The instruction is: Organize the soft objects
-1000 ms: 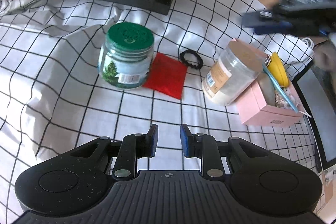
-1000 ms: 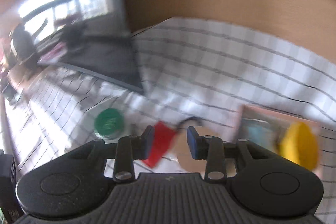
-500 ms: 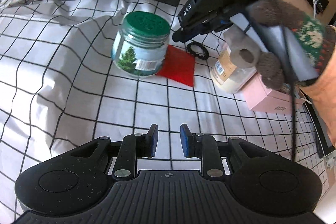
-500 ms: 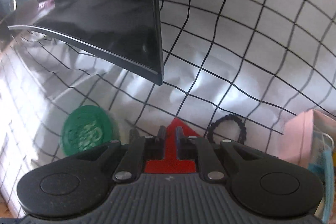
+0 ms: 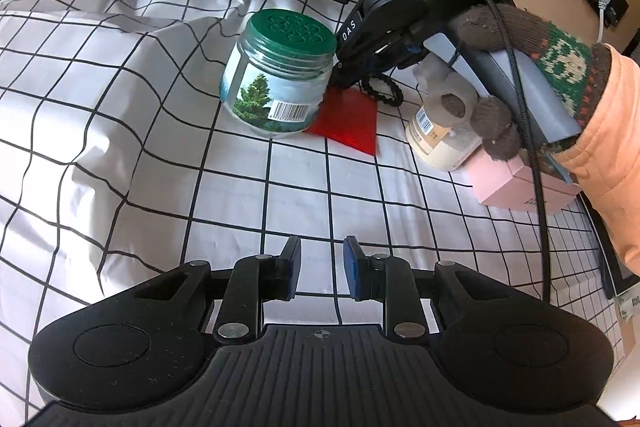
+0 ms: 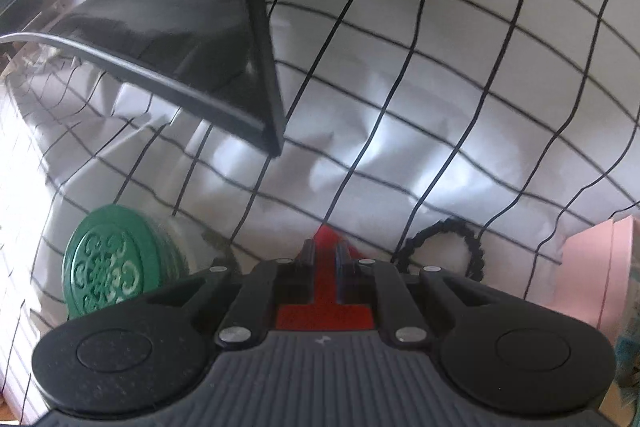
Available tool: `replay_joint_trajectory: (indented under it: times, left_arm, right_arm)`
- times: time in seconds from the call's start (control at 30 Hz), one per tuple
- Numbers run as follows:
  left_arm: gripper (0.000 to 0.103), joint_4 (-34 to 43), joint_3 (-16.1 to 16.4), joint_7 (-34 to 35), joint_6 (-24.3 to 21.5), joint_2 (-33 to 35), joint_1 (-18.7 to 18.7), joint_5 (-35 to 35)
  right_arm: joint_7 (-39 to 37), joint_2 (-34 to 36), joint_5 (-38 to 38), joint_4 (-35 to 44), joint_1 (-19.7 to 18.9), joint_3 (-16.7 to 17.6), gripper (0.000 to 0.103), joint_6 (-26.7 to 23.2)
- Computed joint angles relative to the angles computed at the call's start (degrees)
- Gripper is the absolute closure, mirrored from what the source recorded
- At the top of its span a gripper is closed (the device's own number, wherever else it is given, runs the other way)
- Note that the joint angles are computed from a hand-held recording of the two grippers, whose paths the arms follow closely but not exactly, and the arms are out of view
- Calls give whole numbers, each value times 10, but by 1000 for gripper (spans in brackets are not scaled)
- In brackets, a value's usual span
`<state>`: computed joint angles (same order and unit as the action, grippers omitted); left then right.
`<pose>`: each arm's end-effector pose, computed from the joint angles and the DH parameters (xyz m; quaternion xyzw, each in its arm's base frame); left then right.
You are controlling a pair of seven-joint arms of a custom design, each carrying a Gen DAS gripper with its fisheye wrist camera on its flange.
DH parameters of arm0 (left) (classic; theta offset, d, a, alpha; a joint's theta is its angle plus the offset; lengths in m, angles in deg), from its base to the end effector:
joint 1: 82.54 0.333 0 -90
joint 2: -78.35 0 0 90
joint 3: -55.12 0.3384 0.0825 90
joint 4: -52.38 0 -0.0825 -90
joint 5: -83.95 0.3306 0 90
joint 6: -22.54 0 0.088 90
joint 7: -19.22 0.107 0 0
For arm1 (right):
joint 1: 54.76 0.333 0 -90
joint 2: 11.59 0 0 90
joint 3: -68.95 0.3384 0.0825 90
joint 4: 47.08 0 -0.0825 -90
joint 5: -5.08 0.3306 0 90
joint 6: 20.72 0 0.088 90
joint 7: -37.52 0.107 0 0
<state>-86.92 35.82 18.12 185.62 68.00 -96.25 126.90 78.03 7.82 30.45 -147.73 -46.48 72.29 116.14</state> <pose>0.3583 -0.2836 0.4799 -0.7660 0.5416 -0.3150 0.1441 0.6204 0.1270 0.4547 -0.8979 0.3753 -0.0478 0.2250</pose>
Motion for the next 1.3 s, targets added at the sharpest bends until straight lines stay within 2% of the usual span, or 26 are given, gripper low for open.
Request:
replay_joint_trajectory:
  times: [0.3,0.53,0.63,0.8,0.9,1.0,1.1,1.27,1.3]
  left_arm:
    - [78,7,2,-3,13,11,2,8]
    - [78,24,3,-3,7,26,-1,13]
    - [78,49,5,2,-21,40,-8,8]
    - [78,114,15,17,-68,86,-25,11]
    - [78,166,26,3,-96,124,-38,51]
    - [78,221,36,7,-152,163,-60,71]
    - [78,275,41,71,-216,202,-79,38]
    - [77,316,49,129,-239,237,-98,-15]
    - [76,320,53,128,-239,242,-106,-4]
  right_arm:
    - [-46,-39,8,-46,-11,-4,94,-40]
    - [-85,-62,8,-54,-20,-12,94,-112]
    - [-142,-91,61,-68,-40,-15,94,-129]
    - [-273,-163,157,-115,-62,-36,92,-101]
    - [-323,-180,199,-119,-72,-55,85,-93]
    - [-343,-177,221,-105,-87,-71,83,-101]
    - [-361,-170,234,-96,-102,-81,83,-109]
    - [-395,-162,262,-85,-127,-89,83,-124]
    - [-399,-159,264,-80,-132,-91,83,-133]
